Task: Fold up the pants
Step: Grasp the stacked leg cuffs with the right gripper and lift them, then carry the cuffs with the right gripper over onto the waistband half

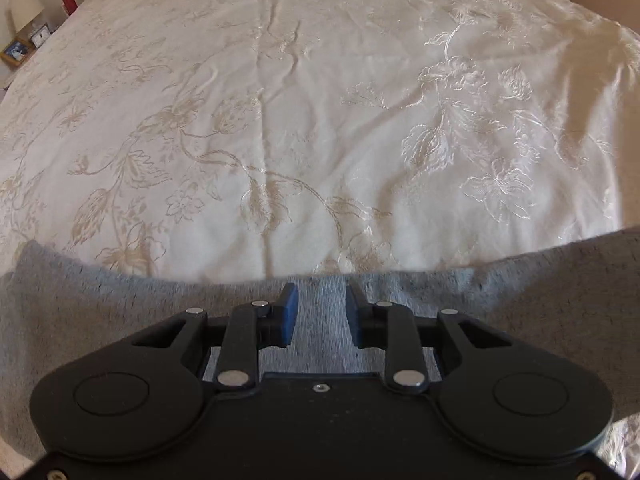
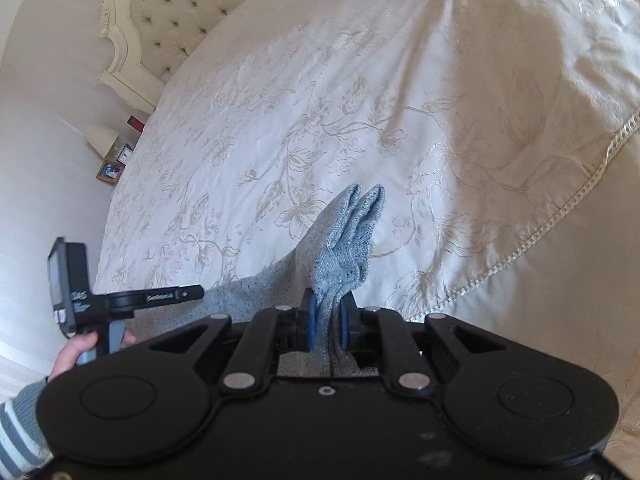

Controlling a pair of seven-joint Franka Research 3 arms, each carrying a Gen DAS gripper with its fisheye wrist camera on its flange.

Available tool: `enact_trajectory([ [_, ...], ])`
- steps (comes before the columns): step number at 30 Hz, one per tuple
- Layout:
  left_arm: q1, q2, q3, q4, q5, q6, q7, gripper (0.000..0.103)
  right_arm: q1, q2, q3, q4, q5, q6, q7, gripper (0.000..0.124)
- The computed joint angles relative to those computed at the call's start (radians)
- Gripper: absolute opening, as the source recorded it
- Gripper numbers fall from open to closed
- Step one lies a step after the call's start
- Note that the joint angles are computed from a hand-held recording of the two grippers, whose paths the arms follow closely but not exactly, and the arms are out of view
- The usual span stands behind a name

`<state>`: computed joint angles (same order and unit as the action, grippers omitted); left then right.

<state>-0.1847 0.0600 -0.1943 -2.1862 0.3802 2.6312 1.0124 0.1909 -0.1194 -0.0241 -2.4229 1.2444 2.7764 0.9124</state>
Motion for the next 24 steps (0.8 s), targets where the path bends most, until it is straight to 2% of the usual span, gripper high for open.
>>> enact_trajectory([
  [3, -0.011, -0.078, -0.015, -0.109, -0.092, 0.004, 0.082, 0.036, -0.001, -0.037, 0.01, -0.019, -0.072, 0.011, 0.085, 0.012],
  [7, -0.024, -0.044, -0.022, -0.15, -0.1, -0.031, 0.117, 0.036, 0.02, -0.074, 0.029, -0.028, -0.177, 0.039, 0.195, 0.013],
  [9, -0.024, -0.039, -0.019, -0.173, -0.056, 0.023, 0.137, 0.036, 0.036, -0.102, 0.043, -0.027, -0.246, 0.042, 0.258, 0.012],
  [13, 0.002, -0.152, 0.018, -0.252, -0.286, 0.121, 0.277, 0.038, 0.105, -0.113, 0.08, 0.007, -0.325, 0.076, 0.36, 0.012],
  [15, 0.02, -0.224, 0.056, -0.306, -0.336, 0.144, 0.303, 0.038, 0.156, -0.1, 0.1, 0.042, -0.33, 0.101, 0.394, 0.01],
  [16, 0.031, -0.264, 0.082, -0.34, -0.36, 0.152, 0.32, 0.038, 0.188, -0.083, 0.103, 0.064, -0.309, 0.114, 0.389, 0.009],
  [18, 0.053, -0.334, 0.142, -0.391, -0.401, 0.148, 0.369, 0.038, 0.227, -0.022, 0.151, 0.128, -0.361, 0.153, 0.469, 0.009],
  [21, 0.136, -0.4, 0.193, -0.439, -0.363, 0.121, 0.408, 0.036, 0.288, 0.118, 0.208, 0.24, -0.445, 0.222, 0.565, 0.009],
  [24, 0.205, -0.422, 0.242, -0.457, -0.332, 0.102, 0.471, 0.036, 0.341, 0.296, 0.258, 0.376, -0.436, 0.268, 0.61, 0.009],
])
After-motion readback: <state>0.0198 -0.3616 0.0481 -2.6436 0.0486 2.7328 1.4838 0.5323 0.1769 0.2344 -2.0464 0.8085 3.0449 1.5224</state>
